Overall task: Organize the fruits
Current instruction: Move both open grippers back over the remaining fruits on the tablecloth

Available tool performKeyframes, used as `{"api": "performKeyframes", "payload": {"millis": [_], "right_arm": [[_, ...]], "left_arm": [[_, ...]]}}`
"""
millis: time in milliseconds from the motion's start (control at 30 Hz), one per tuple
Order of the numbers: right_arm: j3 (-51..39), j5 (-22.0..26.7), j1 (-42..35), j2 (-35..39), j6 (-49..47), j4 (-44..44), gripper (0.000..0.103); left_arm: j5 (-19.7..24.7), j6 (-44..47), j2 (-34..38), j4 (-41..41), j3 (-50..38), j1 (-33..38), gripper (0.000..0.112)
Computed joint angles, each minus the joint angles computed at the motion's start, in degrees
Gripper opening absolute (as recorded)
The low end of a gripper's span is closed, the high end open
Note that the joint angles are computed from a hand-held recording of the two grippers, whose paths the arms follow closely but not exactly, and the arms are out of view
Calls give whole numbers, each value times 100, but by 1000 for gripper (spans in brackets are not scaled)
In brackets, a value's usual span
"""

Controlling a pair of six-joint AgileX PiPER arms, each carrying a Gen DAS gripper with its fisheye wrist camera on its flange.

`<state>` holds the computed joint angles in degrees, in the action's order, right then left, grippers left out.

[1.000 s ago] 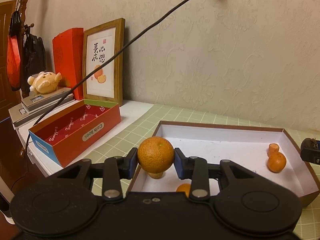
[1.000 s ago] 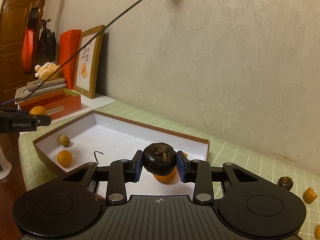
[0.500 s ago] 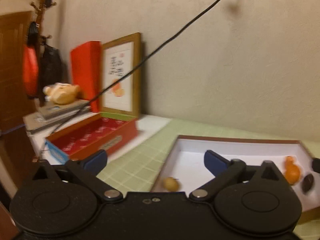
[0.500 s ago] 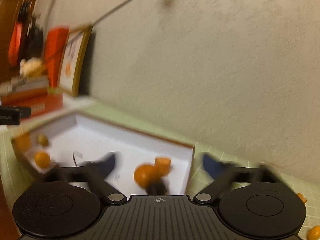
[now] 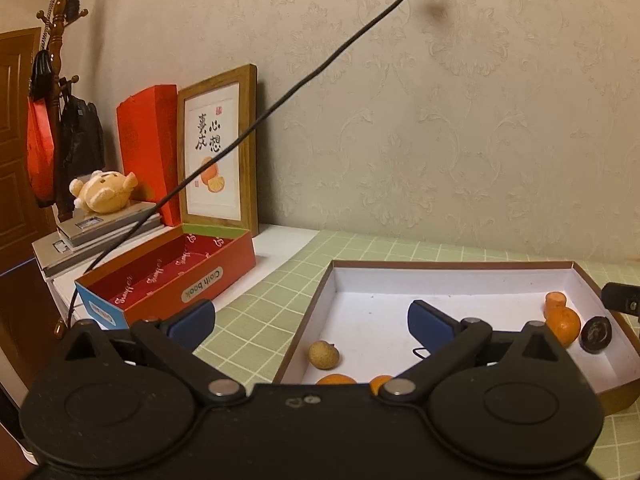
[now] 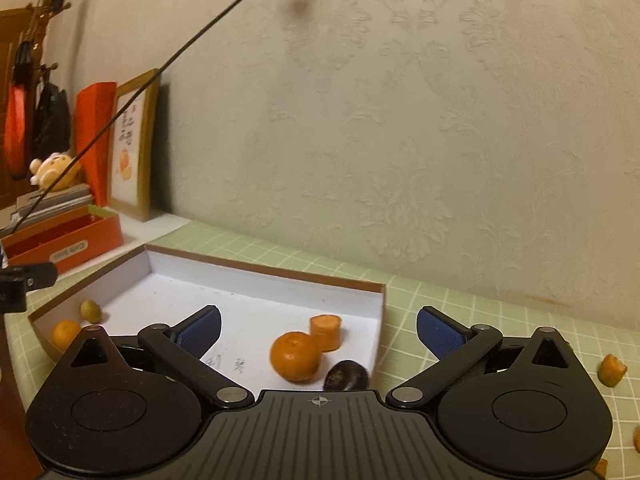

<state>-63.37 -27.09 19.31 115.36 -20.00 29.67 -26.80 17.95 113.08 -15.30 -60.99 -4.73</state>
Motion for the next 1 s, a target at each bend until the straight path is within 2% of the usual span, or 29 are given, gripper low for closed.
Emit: {"api": "performKeyframes", "payload": {"millis": [300, 567, 767, 1000], "right_arm": [[274, 18, -46, -223, -151, -128, 103], [936, -267, -30, -734, -391, -237, 103], [1529, -579, -206, -1160, -488, -397, 103], [2160, -755, -608, -1671, -672, -368, 103]], "left_arm": [[-98, 197, -232, -250, 231, -162, 97], [-83, 262, -617, -411, 483, -533, 97], [-315, 559, -764, -722, 650, -1064, 97], [-339, 765, -769, -870, 678, -1652, 97]]}}
